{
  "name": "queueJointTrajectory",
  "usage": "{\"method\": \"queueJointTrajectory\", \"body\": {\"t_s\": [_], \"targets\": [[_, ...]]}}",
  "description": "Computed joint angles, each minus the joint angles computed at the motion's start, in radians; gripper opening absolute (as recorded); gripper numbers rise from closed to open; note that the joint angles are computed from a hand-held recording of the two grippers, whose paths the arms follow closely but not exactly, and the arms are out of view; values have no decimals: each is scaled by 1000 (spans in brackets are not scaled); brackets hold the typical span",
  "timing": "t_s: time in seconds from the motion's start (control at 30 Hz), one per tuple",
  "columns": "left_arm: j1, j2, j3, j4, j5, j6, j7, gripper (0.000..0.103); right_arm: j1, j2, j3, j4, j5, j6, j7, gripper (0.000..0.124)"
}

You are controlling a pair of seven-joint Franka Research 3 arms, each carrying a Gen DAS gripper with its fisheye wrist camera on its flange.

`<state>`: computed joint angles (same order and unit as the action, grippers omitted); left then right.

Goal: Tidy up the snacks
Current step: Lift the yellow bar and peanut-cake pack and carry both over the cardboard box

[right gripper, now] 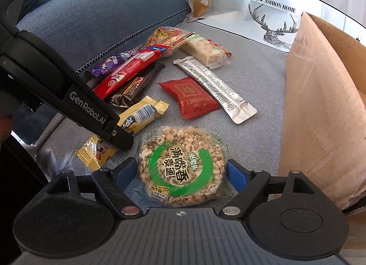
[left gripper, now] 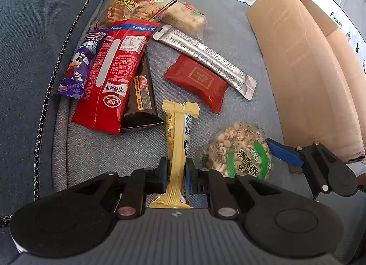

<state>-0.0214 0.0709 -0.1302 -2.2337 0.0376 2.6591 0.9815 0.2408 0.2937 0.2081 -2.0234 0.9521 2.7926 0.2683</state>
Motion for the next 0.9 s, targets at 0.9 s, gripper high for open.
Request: {"method": "queueJointTrajectory", "body": {"t_s": [0.9], "targets": [[-5, -78, 8, -112, 85, 186, -84, 12, -19, -47, 36, -45, 191, 64, -225, 82]]}}
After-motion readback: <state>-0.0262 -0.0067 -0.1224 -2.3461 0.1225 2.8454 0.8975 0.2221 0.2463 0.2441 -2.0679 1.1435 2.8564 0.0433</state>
